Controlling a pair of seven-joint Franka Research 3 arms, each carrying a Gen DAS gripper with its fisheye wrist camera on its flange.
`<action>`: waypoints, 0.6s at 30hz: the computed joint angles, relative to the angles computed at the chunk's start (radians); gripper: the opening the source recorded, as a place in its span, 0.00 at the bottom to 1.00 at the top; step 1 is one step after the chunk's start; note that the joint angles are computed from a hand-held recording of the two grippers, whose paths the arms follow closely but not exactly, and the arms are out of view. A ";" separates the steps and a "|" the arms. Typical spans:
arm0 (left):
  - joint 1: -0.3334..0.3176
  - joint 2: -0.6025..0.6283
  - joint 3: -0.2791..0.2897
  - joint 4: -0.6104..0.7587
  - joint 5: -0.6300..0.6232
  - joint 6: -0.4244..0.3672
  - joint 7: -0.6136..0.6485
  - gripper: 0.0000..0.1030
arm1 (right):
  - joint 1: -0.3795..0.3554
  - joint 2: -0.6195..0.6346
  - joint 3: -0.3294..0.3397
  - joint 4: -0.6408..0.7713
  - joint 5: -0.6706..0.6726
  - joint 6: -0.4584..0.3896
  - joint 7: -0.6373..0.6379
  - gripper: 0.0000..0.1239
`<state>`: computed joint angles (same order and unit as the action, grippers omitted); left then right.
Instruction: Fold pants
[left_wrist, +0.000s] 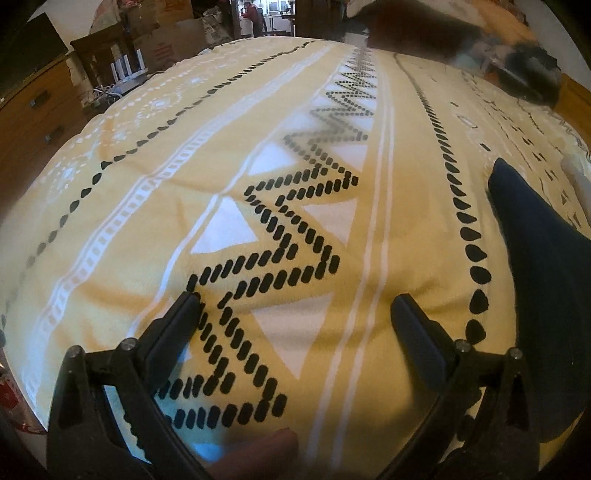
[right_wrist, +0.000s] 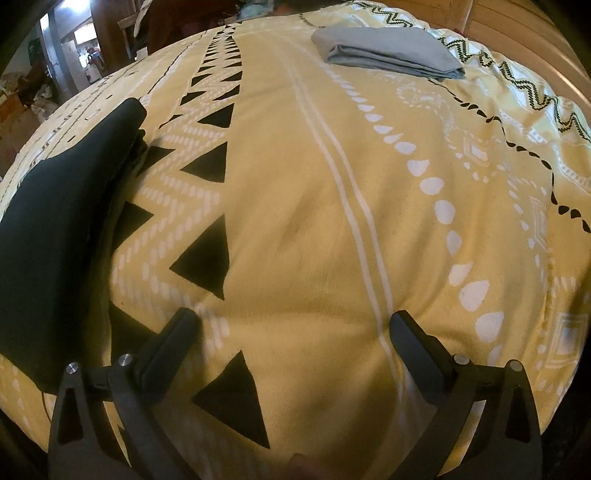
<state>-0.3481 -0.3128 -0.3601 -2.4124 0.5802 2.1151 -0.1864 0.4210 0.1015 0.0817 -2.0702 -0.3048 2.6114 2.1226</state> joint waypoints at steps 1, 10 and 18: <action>0.000 0.000 0.000 0.000 0.001 -0.002 0.001 1.00 | 0.001 0.002 -0.001 0.003 -0.005 -0.001 0.009 0.83; 0.006 -0.020 0.002 -0.024 0.009 0.039 -0.009 1.00 | 0.008 0.014 -0.007 0.015 -0.029 -0.005 0.058 0.83; 0.002 0.010 0.000 0.004 0.007 -0.002 0.031 1.00 | 0.020 0.025 -0.012 0.030 -0.079 -0.019 0.110 0.83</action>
<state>-0.3463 -0.3032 -0.3597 -2.4082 0.5868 2.1135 -0.1556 0.4410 0.1266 0.0698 -2.0400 -0.3836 2.5923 2.2327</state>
